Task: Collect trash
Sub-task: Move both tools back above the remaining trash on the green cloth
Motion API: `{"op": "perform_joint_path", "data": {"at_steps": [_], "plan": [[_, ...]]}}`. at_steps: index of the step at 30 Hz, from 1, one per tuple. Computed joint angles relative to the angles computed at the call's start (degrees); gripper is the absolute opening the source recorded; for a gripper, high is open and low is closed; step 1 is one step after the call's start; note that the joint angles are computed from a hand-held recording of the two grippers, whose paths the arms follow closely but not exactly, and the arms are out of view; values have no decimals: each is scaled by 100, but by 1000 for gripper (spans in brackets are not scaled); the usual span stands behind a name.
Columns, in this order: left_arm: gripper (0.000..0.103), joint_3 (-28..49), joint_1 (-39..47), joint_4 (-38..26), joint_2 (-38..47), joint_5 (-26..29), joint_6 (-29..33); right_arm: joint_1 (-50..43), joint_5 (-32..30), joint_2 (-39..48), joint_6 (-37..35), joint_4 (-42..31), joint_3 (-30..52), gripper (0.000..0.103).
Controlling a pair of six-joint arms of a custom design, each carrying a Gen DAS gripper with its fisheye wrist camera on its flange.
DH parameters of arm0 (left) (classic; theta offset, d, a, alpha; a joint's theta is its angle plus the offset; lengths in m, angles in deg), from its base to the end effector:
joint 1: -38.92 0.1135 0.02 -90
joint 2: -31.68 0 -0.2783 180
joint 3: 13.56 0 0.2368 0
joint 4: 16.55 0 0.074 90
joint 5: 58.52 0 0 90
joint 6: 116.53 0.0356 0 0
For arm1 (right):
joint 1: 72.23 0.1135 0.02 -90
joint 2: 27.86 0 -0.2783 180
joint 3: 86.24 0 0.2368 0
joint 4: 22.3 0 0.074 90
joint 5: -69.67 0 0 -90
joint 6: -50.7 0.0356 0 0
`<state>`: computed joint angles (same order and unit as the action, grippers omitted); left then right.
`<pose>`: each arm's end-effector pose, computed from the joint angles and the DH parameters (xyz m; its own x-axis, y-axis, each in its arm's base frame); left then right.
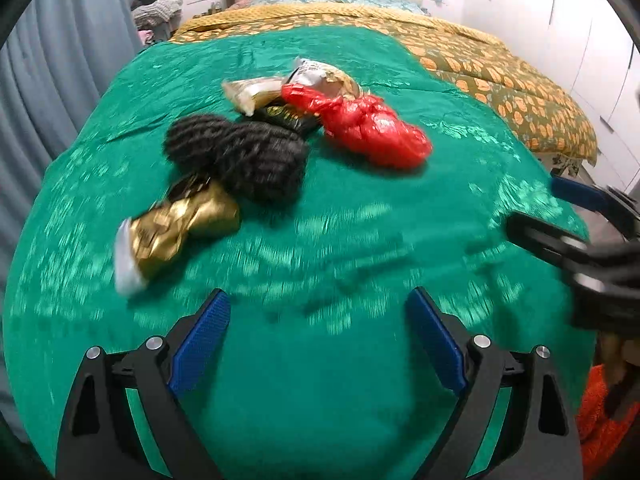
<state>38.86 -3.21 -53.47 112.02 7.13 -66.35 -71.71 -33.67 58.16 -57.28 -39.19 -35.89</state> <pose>0.1788 -0.1419 0.1806 -0.8237 -0.0416 -0.5655 -0.0603 0.9981 0.0144 0.2590 0.0106 0.1668 -0.7092 -0.3068 -0.6348 -0.3869 0.9220 -0.0134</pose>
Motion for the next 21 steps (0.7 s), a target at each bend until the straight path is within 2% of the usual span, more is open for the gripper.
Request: {"op": "perform_joint_path", "data": {"at_steps": [2, 5, 10, 21], "plan": [[98, -60, 213, 292, 141, 100, 181, 157, 257, 526, 86, 98, 250, 95], [98, -70, 301, 410, 208, 140, 288, 104, 213, 813, 82, -32, 460, 97], [98, -67, 192, 354, 200, 79, 188, -113, -56, 900, -190, -3, 472, 99], [98, -67, 193, 351, 197, 78, 185, -85, -18, 881, -185, 0, 466, 99]]}}
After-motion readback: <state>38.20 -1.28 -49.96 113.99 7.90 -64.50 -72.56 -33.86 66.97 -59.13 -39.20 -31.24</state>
